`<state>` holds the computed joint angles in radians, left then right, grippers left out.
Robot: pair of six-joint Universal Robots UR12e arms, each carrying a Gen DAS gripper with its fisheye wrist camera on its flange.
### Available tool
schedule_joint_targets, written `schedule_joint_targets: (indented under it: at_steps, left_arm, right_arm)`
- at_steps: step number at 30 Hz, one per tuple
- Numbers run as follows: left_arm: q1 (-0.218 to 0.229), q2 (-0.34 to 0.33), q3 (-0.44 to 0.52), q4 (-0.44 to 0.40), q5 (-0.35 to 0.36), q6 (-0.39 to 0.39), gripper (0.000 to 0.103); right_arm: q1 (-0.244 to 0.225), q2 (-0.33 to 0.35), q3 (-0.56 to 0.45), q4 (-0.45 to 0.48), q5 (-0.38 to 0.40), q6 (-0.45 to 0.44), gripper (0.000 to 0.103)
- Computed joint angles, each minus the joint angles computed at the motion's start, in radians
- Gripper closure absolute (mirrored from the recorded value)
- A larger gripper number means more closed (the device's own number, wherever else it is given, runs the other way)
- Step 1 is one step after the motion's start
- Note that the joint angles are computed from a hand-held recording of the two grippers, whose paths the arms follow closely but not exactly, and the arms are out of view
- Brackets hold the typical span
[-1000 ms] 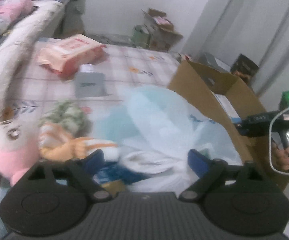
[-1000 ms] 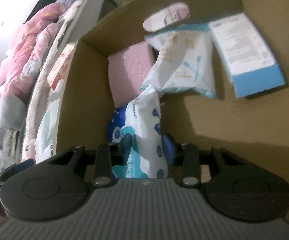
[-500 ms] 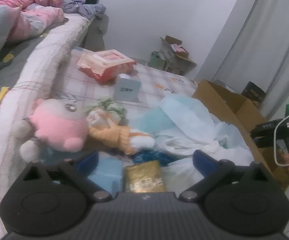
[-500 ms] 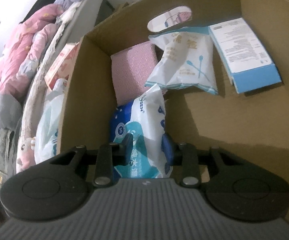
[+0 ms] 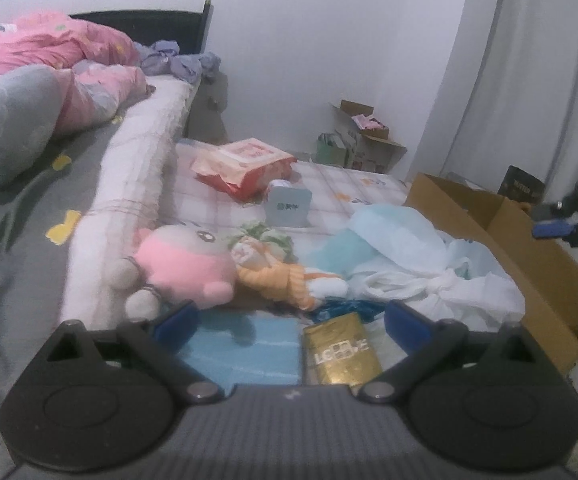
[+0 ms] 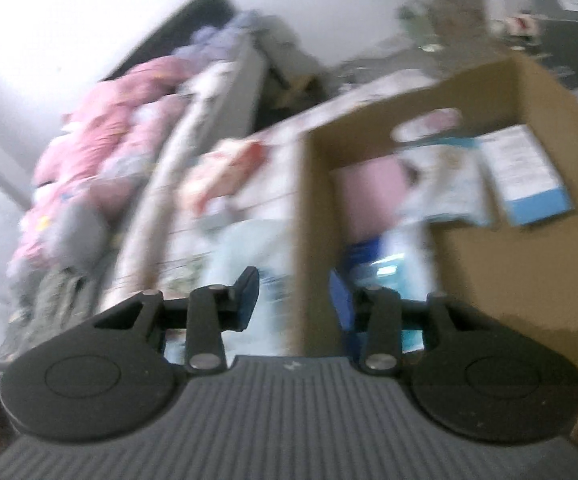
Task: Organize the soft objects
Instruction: 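Move the right tool back over the bed toward the pink plush toy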
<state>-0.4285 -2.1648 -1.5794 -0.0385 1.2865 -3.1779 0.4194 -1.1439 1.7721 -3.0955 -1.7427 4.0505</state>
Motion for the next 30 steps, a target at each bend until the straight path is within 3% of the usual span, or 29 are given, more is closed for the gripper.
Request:
schedule_joint_targets:
  at_steps: [4,8,15,22,27,30]
  left_arm:
    - [0.006,0.013,-0.023,0.022,0.016,0.023,0.003]
    - [0.014,0.017,-0.022,0.028,0.033,0.047,0.003]
    - [0.032,-0.02,0.072,-0.068,0.025,0.122,0.002]
    - [0.048,-0.098,0.222,-0.261,0.023,0.147,0.003]
    - [0.06,-0.141,0.302,-0.382,-0.033,0.143,0.005]
    - [0.058,-0.16,0.341,-0.457,-0.022,0.142,0.009]
  right_arm:
    - [0.026,0.047,-0.067,-0.033,0.083,-0.028,0.062]
    - [0.032,0.119,-0.157,-0.06,0.232,-0.011,0.056]
    - [0.023,0.288,-0.389,0.004,0.475,0.158,0.046]
    - [0.015,0.409,-0.563,0.152,0.516,0.33,0.042]
    - [0.01,0.462,-0.644,0.231,0.529,0.353,0.04]
    - [0.007,0.491,-0.684,0.245,0.545,0.376,0.04]
